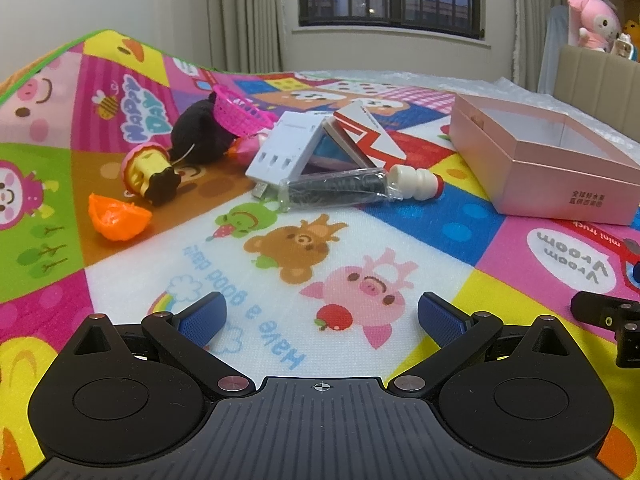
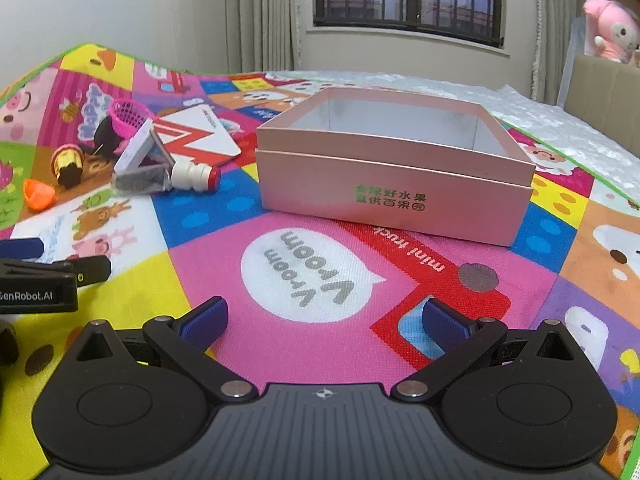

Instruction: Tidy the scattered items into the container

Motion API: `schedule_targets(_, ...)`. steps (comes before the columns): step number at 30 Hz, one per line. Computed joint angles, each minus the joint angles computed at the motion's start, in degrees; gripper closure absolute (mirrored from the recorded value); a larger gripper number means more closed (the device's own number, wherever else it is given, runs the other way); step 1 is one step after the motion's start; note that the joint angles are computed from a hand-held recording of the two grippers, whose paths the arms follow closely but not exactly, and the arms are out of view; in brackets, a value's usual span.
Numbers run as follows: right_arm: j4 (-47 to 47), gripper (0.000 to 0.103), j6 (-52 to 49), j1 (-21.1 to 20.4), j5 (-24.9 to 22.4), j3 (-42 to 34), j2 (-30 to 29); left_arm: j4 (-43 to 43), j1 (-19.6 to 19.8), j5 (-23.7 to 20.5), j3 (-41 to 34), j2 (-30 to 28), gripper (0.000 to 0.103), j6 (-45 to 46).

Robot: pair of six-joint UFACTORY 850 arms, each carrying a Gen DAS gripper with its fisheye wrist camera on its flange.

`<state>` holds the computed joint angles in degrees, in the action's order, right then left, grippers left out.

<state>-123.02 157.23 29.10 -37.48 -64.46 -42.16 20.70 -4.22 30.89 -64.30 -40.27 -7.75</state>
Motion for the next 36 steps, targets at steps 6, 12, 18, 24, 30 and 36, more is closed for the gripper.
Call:
schedule_targets(6,4.5,0.000,-7.6,-1.5,8.1,-1.3,1.5,11.6,1.1,-5.0,-2.6,0.0,0.000,-10.0)
schedule_targets(12,15.7,0.000,-15.6,-0.8,9.1,-3.4,1.2,25.4,4.2,-3.4,-3.7,0.4,0.000,-22.4)
schedule_targets(18,10.4,0.016,-18.8,2.2,3.8,-8.6,-0.5,15.4,7.2,-0.8,-5.1,-0.3,0.000,-19.0)
schedule_targets(24,13.4,0.031,-33.4,3.0,5.9,-25.3,-9.8,19.7,10.3,2.4,-6.9,-1.2,0.000,-28.2)
schedule_targets(30,26.2,0.031,-44.1,1.2,5.7,-40.2,-18.2,26.4,11.5,5.2,-7.1,-2.0,0.000,-32.4)
schedule_targets(36,42.3,0.046,-53.8,-0.1,3.5,-48.9,-23.3,31.6,11.4,3.5,-8.1,-3.0,0.000,-34.7)
